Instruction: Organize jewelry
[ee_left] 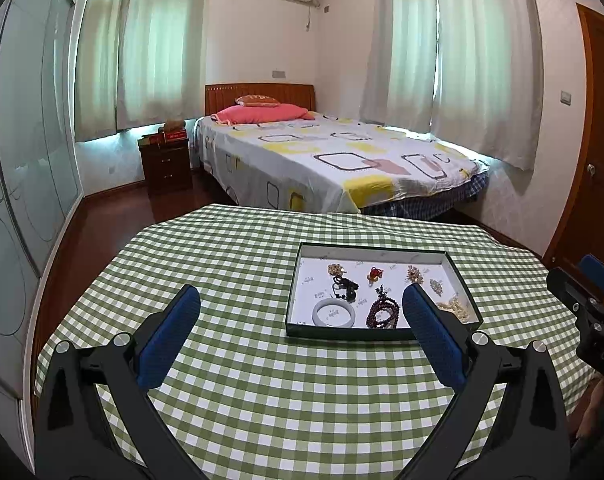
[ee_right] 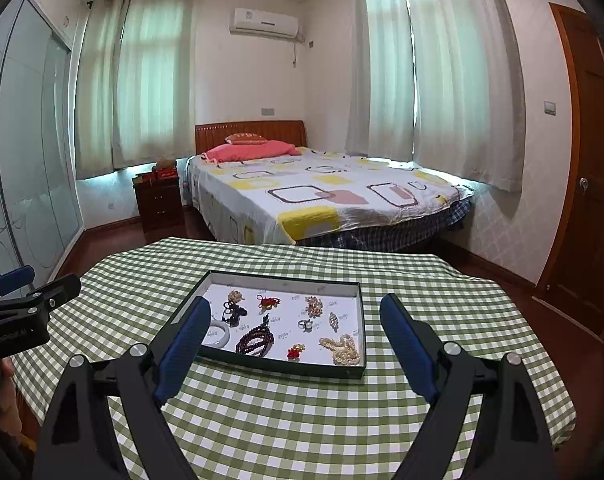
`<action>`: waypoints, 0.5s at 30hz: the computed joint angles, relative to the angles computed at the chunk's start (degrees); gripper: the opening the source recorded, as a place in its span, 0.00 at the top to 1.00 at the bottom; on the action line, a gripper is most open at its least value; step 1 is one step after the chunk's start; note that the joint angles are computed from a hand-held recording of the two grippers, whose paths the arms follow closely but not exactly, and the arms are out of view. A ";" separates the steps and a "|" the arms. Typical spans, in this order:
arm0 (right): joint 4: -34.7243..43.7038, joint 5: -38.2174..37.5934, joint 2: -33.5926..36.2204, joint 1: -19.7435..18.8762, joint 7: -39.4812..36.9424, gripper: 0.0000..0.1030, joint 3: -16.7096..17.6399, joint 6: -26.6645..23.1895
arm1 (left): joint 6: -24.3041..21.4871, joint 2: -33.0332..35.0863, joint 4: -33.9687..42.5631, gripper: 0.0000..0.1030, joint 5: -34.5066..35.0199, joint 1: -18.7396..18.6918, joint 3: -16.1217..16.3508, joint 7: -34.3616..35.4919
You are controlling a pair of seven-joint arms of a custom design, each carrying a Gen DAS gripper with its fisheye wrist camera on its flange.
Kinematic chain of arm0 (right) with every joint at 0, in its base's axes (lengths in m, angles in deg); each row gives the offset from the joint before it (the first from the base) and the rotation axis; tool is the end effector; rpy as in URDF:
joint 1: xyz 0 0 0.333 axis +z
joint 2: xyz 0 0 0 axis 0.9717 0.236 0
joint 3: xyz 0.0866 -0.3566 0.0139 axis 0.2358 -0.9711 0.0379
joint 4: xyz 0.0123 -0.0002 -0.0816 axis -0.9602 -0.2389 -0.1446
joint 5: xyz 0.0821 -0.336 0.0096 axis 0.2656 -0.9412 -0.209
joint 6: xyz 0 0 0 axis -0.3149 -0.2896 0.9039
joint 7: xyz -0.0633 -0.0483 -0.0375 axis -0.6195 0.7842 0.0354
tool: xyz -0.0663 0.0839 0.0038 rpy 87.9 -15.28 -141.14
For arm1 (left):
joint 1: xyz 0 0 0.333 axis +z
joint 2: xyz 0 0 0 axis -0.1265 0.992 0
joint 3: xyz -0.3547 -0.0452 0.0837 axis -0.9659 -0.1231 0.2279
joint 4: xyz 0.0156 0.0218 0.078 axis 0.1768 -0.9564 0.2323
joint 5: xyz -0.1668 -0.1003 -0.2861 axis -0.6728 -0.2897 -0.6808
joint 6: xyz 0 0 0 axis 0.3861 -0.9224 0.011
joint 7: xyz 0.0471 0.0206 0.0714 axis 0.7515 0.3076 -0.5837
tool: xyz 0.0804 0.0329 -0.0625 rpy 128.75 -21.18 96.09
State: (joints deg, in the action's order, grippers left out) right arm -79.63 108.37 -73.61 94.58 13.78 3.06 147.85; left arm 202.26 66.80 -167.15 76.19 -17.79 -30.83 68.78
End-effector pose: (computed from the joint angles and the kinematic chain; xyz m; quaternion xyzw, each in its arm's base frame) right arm 0.5895 0.2671 0.6644 -0.7401 0.3958 -0.2456 0.4850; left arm 0.4450 -0.2114 0.6928 -0.7531 0.4179 -0.2622 0.4353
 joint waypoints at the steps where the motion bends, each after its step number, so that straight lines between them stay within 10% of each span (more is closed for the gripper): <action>1: -0.20 0.54 -0.20 -0.30 -0.55 0.19 0.39 0.22 | -0.13 -0.14 -0.04 0.04 0.17 -0.05 -0.11 -0.16; 15: -1.89 3.31 -1.75 -0.40 -3.59 0.18 1.05 1.41 | -0.57 -1.36 -0.74 0.04 0.80 -0.12 -0.78 -0.97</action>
State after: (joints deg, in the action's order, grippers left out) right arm -81.52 111.68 -75.37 94.17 10.20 4.11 149.26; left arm 201.69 65.44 -167.90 76.99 -17.91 -31.61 67.81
